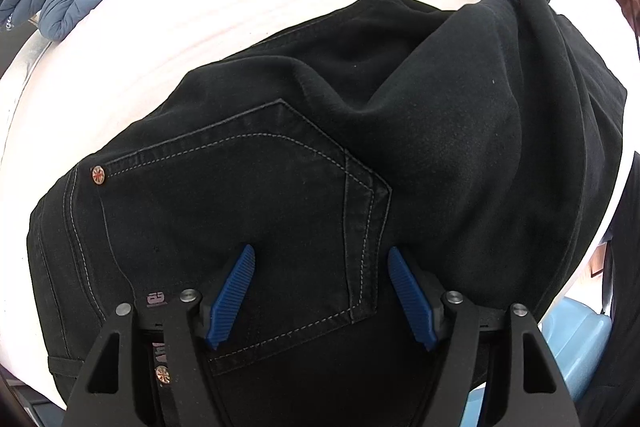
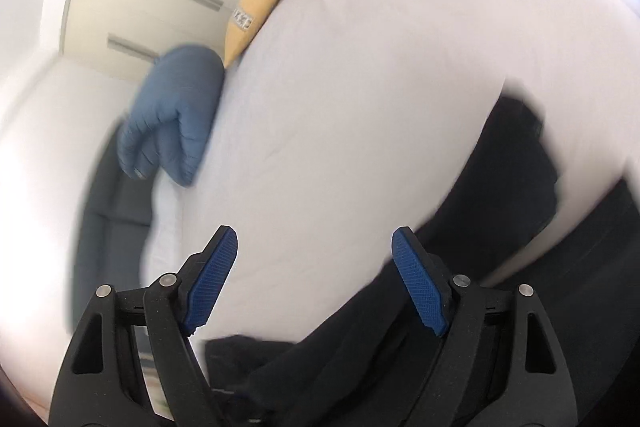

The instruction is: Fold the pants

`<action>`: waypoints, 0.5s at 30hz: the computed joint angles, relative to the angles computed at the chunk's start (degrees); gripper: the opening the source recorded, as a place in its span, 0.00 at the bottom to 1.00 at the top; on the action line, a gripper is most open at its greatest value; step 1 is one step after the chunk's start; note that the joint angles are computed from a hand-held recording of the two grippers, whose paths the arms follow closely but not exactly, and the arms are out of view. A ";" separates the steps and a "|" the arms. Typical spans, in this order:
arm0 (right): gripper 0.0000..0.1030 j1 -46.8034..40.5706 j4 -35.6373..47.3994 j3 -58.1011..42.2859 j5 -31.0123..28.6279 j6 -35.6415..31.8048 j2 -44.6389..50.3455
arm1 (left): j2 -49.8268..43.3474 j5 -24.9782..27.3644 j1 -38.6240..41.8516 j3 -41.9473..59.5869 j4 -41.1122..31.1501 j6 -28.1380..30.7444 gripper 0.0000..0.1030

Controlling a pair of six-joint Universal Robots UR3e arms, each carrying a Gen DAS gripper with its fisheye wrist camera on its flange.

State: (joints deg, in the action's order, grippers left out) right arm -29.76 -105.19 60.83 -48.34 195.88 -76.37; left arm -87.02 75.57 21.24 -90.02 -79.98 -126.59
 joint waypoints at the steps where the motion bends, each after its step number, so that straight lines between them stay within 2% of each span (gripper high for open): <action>1: 0.78 -1.71 2.79 -3.60 2.46 -1.07 0.85 | 0.24 -0.24 0.21 -0.39 0.23 0.06 0.70; 3: 0.78 -5.40 3.97 -3.60 4.52 -1.51 -0.88 | 0.72 -0.86 0.92 -0.98 0.36 0.54 0.71; 6: 0.78 -10.79 3.26 7.21 4.36 -4.30 -7.98 | 1.69 -1.39 1.70 -2.50 1.17 1.11 0.71; 8: 0.78 -15.21 4.28 17.97 2.23 -7.54 -14.45 | 2.00 -1.57 2.01 -3.03 1.38 1.42 0.71; 12: 0.78 -25.82 2.24 38.91 -6.45 -12.79 -28.17 | 2.62 -1.47 2.28 -3.73 1.48 1.68 0.71; 14: 0.76 -30.50 5.00 43.53 -5.62 -19.50 -31.63 | 2.65 -1.32 2.07 -3.74 1.57 1.53 0.71; 15: 0.75 -31.09 4.48 44.88 -7.27 -21.76 -33.77 | 2.69 -1.33 2.05 -3.73 1.44 1.54 0.71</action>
State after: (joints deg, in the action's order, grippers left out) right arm -60.86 -100.72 105.71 -55.62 174.12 -110.13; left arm -84.32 74.25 23.30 -93.75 -78.54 -125.05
